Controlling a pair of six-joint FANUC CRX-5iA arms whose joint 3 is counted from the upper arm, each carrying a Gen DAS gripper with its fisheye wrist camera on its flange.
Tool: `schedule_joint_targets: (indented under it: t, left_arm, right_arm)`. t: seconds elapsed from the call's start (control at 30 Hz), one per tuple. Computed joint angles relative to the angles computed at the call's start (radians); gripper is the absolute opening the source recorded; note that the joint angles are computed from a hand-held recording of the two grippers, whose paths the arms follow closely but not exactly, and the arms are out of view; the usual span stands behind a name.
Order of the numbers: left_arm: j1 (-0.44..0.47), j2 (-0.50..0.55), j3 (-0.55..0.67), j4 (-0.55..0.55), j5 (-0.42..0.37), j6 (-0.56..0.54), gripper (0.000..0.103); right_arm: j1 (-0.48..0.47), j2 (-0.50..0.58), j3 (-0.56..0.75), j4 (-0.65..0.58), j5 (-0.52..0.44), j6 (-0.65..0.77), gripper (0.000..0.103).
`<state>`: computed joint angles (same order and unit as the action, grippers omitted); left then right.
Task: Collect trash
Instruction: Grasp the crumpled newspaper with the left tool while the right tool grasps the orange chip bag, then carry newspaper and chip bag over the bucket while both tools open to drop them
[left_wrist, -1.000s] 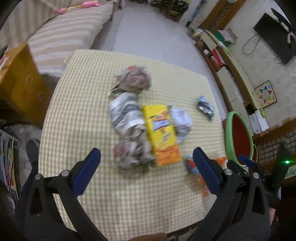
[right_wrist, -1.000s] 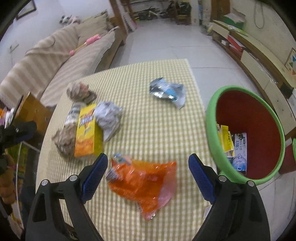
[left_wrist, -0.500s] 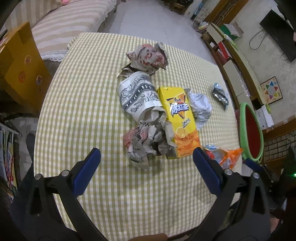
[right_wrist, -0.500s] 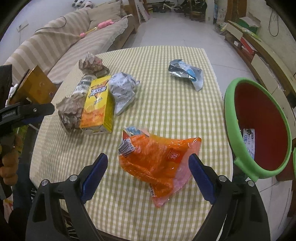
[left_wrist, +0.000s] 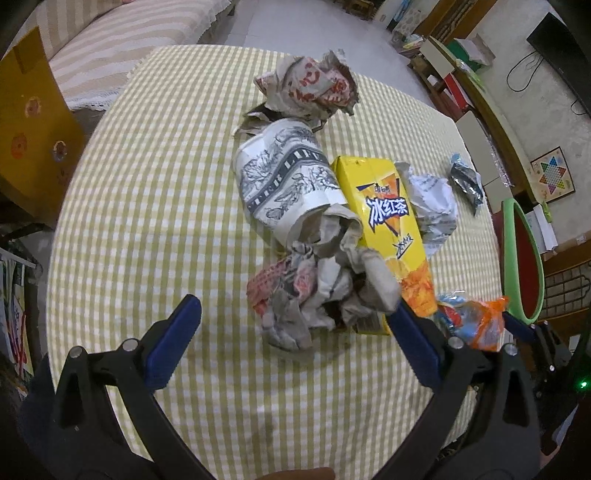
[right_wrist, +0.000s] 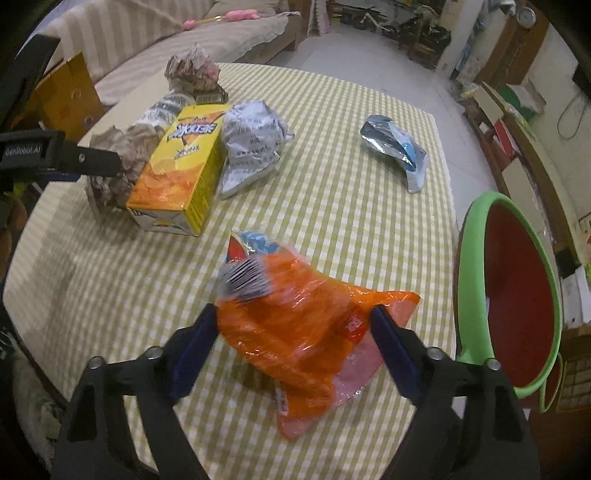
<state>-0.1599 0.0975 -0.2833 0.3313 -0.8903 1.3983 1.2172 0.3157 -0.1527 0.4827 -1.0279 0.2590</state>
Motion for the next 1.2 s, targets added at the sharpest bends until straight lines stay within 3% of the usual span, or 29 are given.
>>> schedule_joint_targets:
  t: [0.17, 0.23, 0.37, 0.57, 0.8, 1.2]
  left_arm:
    - [-0.006, 0.02, -0.004, 0.002, 0.011, -0.006, 0.097]
    - [0.001, 0.02, -0.018, 0.024, 0.025, -0.011, 0.089]
    - [0.023, 0.01, -0.057, 0.112, 0.034, -0.084, 0.059]
    - [0.017, -0.029, -0.053, 0.068, 0.029, -0.072, 0.037]
    - [0.018, -0.093, -0.073, 0.041, 0.015, -0.067, 0.03]
    - [0.023, -0.208, -0.099, 0.041, -0.005, -0.074, 0.027]
  right_arm:
    - [-0.011, 0.02, 0.011, -0.019, -0.004, 0.028, 0.054]
    - [-0.012, 0.018, 0.007, -0.013, 0.0, 0.017, 0.05]
    - [-0.016, 0.01, 0.0, -0.014, 0.009, 0.004, 0.042]
    - [-0.017, -0.025, -0.017, -0.019, 0.037, -0.031, 0.04]
    - [-0.011, -0.074, -0.05, -0.002, 0.071, -0.106, 0.04]
    - [0.019, -0.158, -0.108, 0.087, 0.083, -0.232, 0.039]
